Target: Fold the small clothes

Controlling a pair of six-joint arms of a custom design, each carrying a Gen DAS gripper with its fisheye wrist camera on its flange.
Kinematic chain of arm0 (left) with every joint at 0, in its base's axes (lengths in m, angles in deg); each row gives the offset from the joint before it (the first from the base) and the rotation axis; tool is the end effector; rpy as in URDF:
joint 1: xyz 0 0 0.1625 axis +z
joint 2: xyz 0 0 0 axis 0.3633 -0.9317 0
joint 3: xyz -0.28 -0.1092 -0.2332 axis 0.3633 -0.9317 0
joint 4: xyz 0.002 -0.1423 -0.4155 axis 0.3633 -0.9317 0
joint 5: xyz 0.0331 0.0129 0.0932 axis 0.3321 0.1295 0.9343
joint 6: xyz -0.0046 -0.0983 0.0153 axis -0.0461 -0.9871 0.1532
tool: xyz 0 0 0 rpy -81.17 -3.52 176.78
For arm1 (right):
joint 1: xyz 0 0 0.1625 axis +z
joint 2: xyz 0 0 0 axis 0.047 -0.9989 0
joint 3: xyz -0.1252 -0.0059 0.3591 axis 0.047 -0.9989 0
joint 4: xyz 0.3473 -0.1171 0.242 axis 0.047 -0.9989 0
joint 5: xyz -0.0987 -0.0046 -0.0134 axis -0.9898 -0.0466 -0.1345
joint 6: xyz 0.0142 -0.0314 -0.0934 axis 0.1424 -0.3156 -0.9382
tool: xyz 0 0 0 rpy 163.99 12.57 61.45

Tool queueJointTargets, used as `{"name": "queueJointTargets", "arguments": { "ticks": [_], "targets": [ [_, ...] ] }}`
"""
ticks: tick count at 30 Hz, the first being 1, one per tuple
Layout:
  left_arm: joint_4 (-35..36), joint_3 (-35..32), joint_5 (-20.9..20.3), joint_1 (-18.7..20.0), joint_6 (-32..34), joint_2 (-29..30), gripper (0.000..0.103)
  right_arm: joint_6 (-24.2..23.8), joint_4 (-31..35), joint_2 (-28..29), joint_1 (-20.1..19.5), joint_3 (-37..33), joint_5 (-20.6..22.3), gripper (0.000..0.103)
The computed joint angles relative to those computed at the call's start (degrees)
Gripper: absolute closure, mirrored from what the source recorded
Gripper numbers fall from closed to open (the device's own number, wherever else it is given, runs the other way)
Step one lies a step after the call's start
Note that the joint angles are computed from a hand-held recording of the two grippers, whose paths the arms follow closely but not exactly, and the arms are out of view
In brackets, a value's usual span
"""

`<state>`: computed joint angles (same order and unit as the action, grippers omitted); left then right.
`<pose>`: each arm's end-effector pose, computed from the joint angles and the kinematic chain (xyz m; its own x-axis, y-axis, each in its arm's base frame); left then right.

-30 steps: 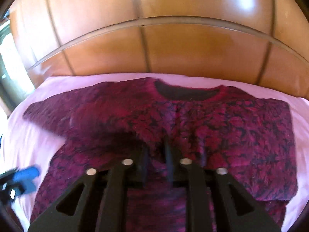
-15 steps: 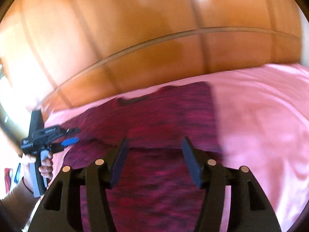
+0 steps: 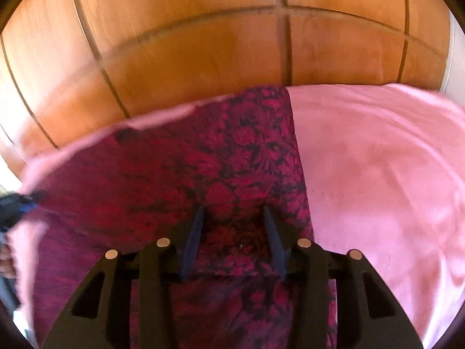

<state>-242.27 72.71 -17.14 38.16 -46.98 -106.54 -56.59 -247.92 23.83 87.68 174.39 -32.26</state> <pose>-0.0914 -0.5617 0.1847 -0.8783 -0.3535 -0.3219 -0.0077 0.6836 -0.7298 0.1143 -0.6465 0.0984 -0.8540 -0.2221 0.4705 -0.4673 0.7251 -0.5059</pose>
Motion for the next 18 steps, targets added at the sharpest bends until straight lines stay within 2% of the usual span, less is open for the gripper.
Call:
{"name": "queueJointTargets", "arguments": {
  "ticks": [2, 5, 7, 9, 10, 12, 16, 18],
  "targets": [
    [1.55, -0.20, 0.97, 0.71, 0.15, 1.34, 0.094, 0.27, -2.24, 2.01, -0.14, -1.21, -0.74, 0.062],
    [1.27, -1.10, 6.70, -0.79, 3.25, 4.35, 0.094, -0.03, -4.35, 3.57, 0.42, -2.11, -2.32, 0.062],
    [-1.00, -0.57, 6.41, -1.36, 4.46, 3.95, 0.091, -0.96, -5.62, 4.09, 1.00, -2.20, -3.86, 0.061],
    [-4.53, 1.76, 5.11, -1.52, 4.30, 1.51, 0.079, -1.07, -5.73, 3.75, 1.22, -1.94, -4.26, 0.058],
    [-4.62, 2.93, 5.39, -1.70, 3.12, 0.10, 0.077, -1.14, -6.22, 3.44, 1.49, -1.55, -4.51, 0.055],
    [-5.94, 6.35, 4.47, -1.58, 0.82, -4.18, 0.076, -1.24, -8.97, 2.36, 2.19, 0.77, -4.61, 0.038],
    [-5.21, 12.53, 5.34, -1.45, -2.18, -13.15, 0.076, -1.79, -12.58, -0.40, 3.03, 6.27, -1.72, 0.034],
    [-2.34, 15.89, 6.19, -1.21, -5.23, -19.01, 0.076, -1.95, -12.83, -1.80, 3.44, 9.23, 0.08, 0.028]
  ]
}}
